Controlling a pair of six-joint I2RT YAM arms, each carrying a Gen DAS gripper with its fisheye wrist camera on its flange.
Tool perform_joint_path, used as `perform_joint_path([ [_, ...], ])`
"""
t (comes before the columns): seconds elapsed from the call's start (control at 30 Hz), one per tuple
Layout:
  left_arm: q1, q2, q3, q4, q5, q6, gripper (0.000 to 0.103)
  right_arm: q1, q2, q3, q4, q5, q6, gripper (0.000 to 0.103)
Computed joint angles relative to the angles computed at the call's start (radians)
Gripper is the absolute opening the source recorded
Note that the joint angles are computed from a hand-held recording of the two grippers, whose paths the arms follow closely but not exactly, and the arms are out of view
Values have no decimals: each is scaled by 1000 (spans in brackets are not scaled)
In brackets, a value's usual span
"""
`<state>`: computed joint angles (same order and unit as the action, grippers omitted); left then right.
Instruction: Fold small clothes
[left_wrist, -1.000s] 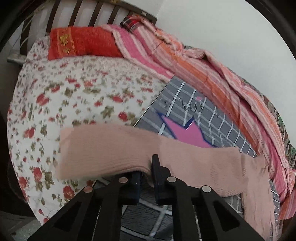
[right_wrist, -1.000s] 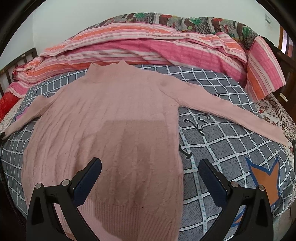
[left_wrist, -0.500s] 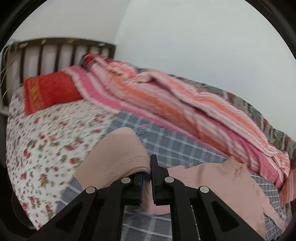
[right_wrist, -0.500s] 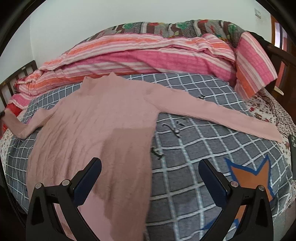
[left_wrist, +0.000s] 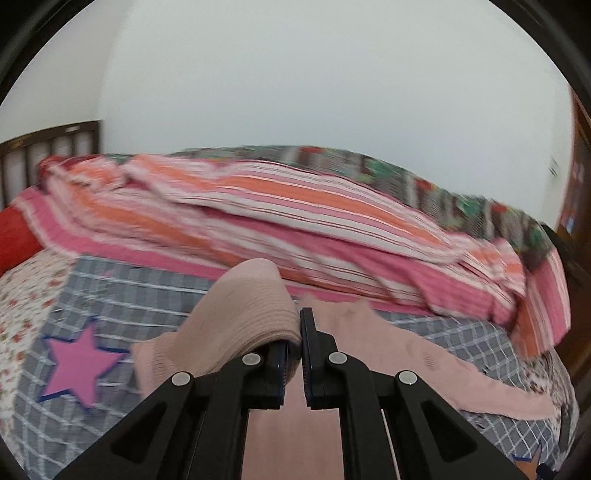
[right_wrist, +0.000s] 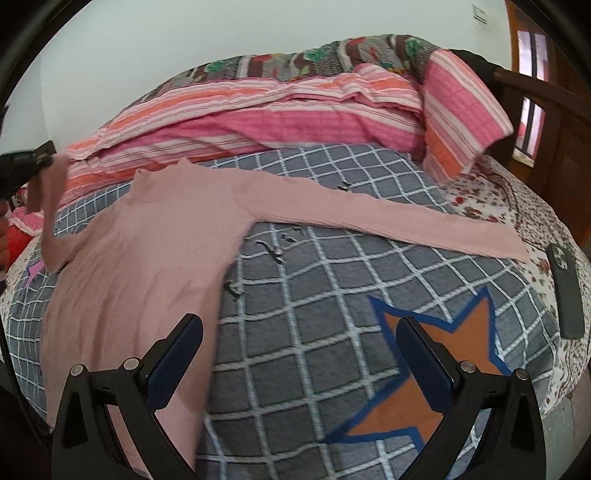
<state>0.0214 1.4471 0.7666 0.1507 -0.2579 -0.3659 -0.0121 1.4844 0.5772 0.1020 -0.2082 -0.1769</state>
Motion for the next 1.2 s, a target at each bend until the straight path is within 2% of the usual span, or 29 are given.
perform_joint_path([
  [0.1,-120,129,100,11,-31,-2,7,-34,8,-2,0,-14,-9,103],
  [0.23,-226,318,227,4,-25,1,7,-61,32,4,-6,-17,-19,103],
  [0.43,-265,493,322,-23,57,-69,8,-57,55,10,-3,13,-29,103],
  [0.5,-255,513,338,-56,94,-79,18,-41,66,23,-4,26,-23,103],
  [0.57,-232,492,307,-34,147,-62,49,-16,82,38,-4,38,-16,103],
  [0.6,-218,458,258,13,163,-51,60,-4,87,44,-3,43,-14,103],
  [0.63,-203,422,200,74,169,-40,75,16,96,54,-1,54,-9,103],
  [0.67,-186,384,147,127,175,-28,78,37,105,65,2,64,-4,103],
  [0.73,-137,305,57,177,180,-2,78,72,122,86,8,76,4,103],
  [0.87,30,201,-59,173,263,12,78,138,169,142,15,76,32,102],
  [0.93,125,177,-98,147,265,22,78,174,203,180,10,73,45,101],
  [1.0,216,180,-134,160,282,51,78,205,233,213,5,65,49,99],
  [1.1,327,221,-168,194,328,87,77,263,293,284,-15,63,58,90],
  [1.2,415,305,-146,211,441,99,75,317,348,357,-47,79,59,80],
])
